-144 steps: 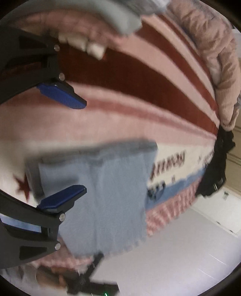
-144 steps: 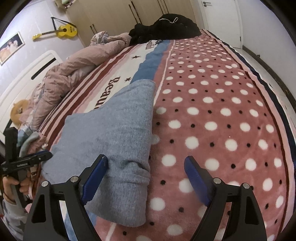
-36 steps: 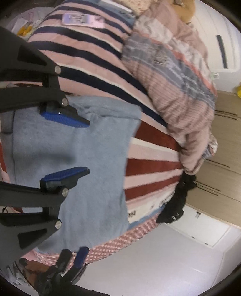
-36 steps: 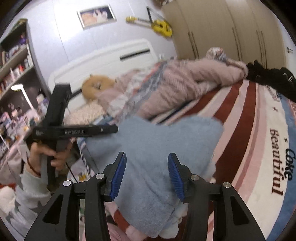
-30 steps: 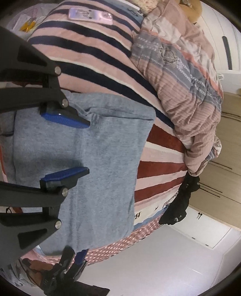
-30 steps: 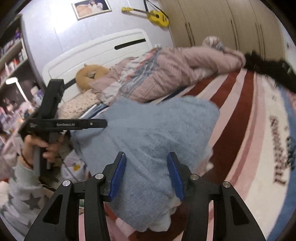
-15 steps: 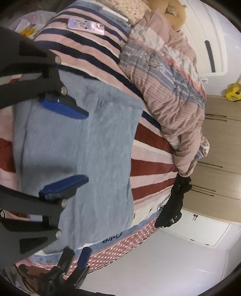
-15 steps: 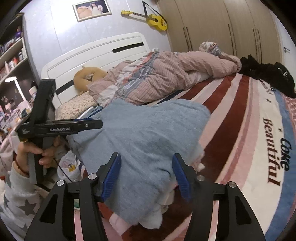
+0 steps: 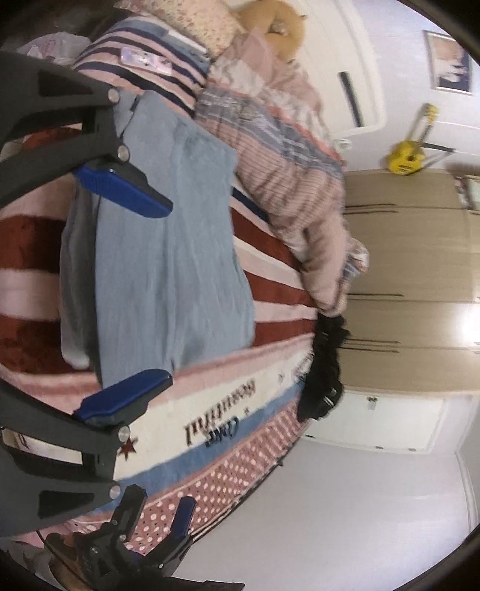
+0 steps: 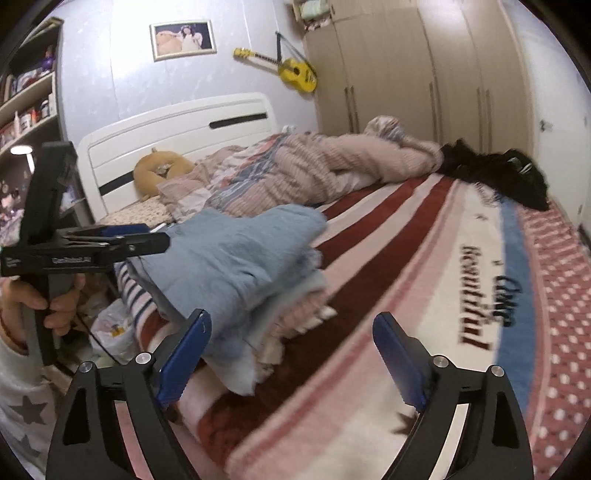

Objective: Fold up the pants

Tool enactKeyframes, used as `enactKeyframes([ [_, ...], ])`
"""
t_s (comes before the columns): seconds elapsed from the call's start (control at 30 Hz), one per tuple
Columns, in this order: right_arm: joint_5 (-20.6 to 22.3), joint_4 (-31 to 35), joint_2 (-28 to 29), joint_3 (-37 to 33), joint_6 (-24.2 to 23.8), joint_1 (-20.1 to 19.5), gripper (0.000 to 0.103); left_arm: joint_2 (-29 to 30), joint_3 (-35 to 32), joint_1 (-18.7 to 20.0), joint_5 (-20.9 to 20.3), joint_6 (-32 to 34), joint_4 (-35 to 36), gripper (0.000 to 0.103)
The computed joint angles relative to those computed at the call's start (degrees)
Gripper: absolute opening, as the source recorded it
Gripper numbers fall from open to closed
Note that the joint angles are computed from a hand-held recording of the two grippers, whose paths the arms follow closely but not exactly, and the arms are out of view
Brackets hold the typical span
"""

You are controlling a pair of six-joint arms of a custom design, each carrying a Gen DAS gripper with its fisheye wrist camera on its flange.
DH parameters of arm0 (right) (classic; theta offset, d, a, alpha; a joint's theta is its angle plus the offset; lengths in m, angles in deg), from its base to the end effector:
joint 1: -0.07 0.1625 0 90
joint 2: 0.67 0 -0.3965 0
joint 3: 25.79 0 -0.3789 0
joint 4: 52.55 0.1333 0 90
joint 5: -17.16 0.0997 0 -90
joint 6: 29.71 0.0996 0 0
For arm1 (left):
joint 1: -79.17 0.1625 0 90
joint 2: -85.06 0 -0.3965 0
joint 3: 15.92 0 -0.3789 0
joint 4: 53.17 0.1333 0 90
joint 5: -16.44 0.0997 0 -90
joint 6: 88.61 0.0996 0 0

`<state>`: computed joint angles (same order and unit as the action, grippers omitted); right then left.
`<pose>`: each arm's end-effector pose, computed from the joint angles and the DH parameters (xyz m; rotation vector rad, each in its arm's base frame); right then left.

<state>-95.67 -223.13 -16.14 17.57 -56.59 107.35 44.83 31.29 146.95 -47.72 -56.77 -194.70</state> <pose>0.3430 -0.7840 0.1147 0.6906 -2.3511 1.1620 -0.1438 -0.8192 0.3786 0.9166 2.3077 -0.9615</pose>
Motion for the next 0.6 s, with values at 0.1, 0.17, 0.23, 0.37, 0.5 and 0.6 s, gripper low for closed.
enactKeyframes([
  [0.1,-1.78,-10.86,-5.03,10.74,-2.75,0.15,0.097,-4.71,11.74,-1.68,-1.88,1.76,-12.02,0.089],
  [0.17,-4.05,-19.75,-7.74,17.47,-5.92,0.66,0.098,-7.58,19.35,-2.67,-4.05,1.74,-20.16,0.093],
  [0.23,-5.84,-27.23,-9.13,21.81,-9.52,1.21,0.102,-9.64,25.28,-3.42,-6.14,1.47,-26.42,0.096],
  [0.37,-7.77,-41.81,-11.34,29.54,-15.81,2.25,0.102,-11.48,33.83,-4.55,-8.64,1.90,-37.56,0.100],
  [0.5,-8.91,-51.53,-11.59,33.31,-19.76,3.03,0.103,-11.84,38.30,-4.82,-9.43,1.08,-44.46,0.101],
  [0.6,-9.70,-55.33,-11.43,34.79,-21.64,3.46,0.102,-11.85,39.12,-4.59,-10.19,-0.10,-44.20,0.101],
])
